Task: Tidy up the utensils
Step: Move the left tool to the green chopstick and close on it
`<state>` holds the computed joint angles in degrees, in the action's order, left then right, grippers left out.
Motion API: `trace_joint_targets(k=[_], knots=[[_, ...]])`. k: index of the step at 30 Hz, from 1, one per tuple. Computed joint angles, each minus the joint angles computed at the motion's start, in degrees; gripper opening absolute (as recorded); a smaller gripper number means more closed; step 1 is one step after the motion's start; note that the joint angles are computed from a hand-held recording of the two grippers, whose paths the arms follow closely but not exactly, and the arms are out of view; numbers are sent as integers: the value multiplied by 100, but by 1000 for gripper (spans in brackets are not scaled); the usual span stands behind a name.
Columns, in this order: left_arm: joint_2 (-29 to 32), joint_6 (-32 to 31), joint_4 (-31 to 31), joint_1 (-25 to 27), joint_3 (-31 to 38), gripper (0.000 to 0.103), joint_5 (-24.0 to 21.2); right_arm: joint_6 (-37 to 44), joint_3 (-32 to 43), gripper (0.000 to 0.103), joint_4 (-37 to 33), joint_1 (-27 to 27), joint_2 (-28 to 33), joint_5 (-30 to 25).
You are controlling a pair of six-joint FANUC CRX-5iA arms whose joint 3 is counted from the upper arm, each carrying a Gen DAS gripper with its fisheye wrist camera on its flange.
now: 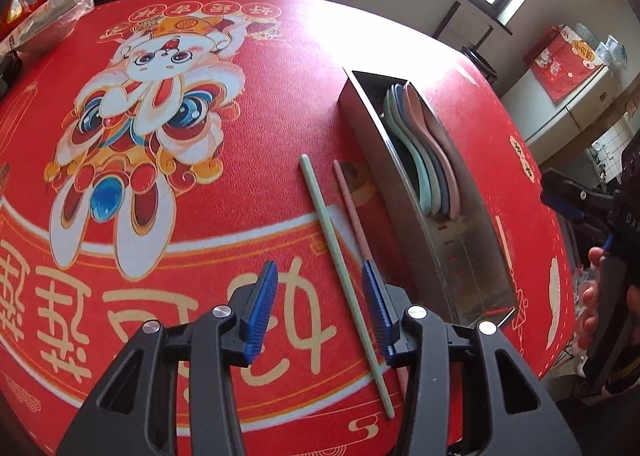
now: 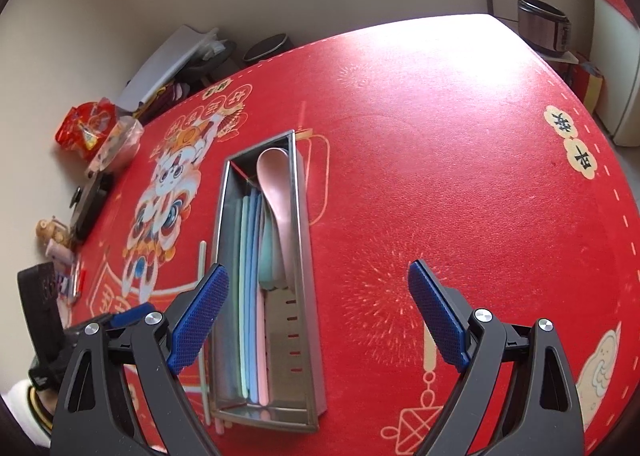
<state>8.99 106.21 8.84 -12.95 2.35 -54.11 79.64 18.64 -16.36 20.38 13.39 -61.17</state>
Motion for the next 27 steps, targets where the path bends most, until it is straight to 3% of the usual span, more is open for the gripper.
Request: trace_joint_targets(k=[5,13,26,27], knots=[[125,-225,-81,-102,90,42,-111,37,19,88,-13,70,17,-40],[439,-248,-305,-277,405,27,-319,-54,-65,88,73,61,-26,-20],[700,-360,-742,-452,814,24,-607,-307,-176,88,206,69,-72,39],[706,-344,-801,-465,844,19,-639,-326,-180,88,219,79,-75,41]])
